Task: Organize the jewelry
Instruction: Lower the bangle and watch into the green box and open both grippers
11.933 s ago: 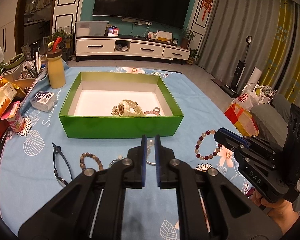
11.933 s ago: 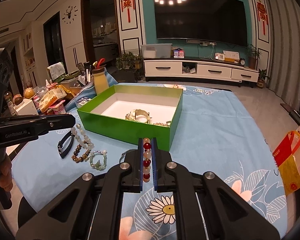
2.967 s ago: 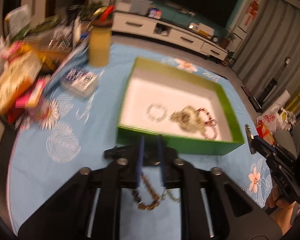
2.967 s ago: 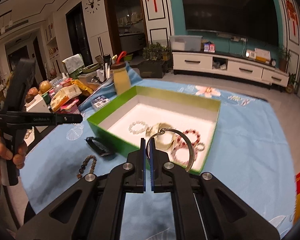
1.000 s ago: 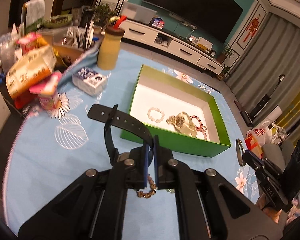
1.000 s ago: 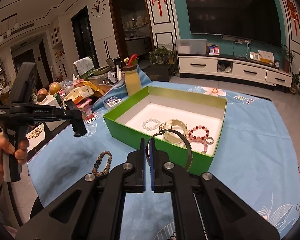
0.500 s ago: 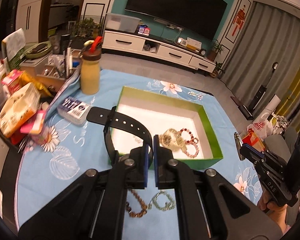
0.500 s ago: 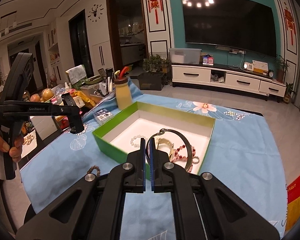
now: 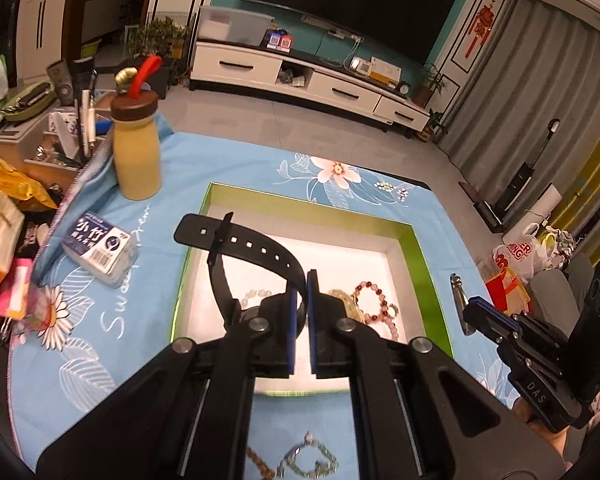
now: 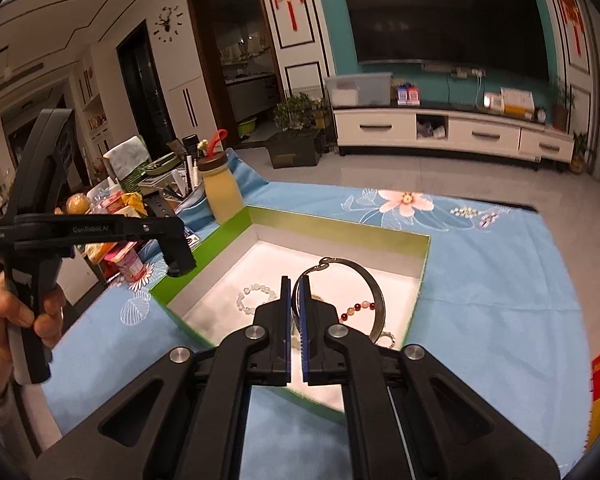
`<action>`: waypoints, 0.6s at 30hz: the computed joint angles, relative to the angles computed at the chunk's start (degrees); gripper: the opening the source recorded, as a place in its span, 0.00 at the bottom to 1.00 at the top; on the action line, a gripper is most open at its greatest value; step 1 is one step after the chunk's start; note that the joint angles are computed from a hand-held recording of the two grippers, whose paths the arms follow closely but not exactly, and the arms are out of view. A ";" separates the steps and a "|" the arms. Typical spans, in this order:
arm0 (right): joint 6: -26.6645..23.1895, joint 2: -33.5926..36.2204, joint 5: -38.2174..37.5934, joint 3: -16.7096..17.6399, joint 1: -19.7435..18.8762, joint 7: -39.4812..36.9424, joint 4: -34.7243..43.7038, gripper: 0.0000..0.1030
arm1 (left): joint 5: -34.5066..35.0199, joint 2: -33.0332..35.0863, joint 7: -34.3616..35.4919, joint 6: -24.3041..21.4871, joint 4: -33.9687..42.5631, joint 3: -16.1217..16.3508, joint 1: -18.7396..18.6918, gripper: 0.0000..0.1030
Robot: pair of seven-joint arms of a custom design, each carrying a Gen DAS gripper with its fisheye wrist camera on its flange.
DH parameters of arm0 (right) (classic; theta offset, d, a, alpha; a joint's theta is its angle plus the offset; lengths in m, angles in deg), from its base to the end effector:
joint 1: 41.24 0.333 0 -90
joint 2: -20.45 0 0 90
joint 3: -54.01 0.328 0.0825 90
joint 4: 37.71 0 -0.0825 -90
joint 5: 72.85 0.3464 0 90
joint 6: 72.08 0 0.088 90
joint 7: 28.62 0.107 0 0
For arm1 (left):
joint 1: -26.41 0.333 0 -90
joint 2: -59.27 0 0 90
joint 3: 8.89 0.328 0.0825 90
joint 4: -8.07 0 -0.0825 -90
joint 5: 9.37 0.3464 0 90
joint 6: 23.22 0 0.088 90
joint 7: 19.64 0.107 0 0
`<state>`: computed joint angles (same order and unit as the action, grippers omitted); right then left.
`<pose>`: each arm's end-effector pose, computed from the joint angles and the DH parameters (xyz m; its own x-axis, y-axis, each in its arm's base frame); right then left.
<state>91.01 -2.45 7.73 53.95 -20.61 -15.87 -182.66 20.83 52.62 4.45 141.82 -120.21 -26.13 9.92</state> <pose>0.3918 0.0911 0.4928 0.5290 -0.8232 -0.2060 -0.5634 -0.1591 -0.8107 0.4104 -0.3157 0.5293 -0.0355 -0.9466 0.3205 -0.7418 -0.1900 -0.6432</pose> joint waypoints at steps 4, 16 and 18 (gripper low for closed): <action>-1.66 4.23 -2.01 -0.27 -0.60 2.60 3.33 0.03 | -1.06 4.23 1.60 -1.08 3.50 0.79 -0.08 0.04; -1.91 14.57 -8.85 1.24 -2.69 11.80 11.72 0.03 | -8.72 12.82 9.28 -4.99 10.84 2.97 -0.92 0.04; -1.93 15.68 -10.23 1.50 -2.91 12.91 12.44 0.03 | -8.67 13.93 9.74 -6.08 12.07 3.27 -1.11 0.04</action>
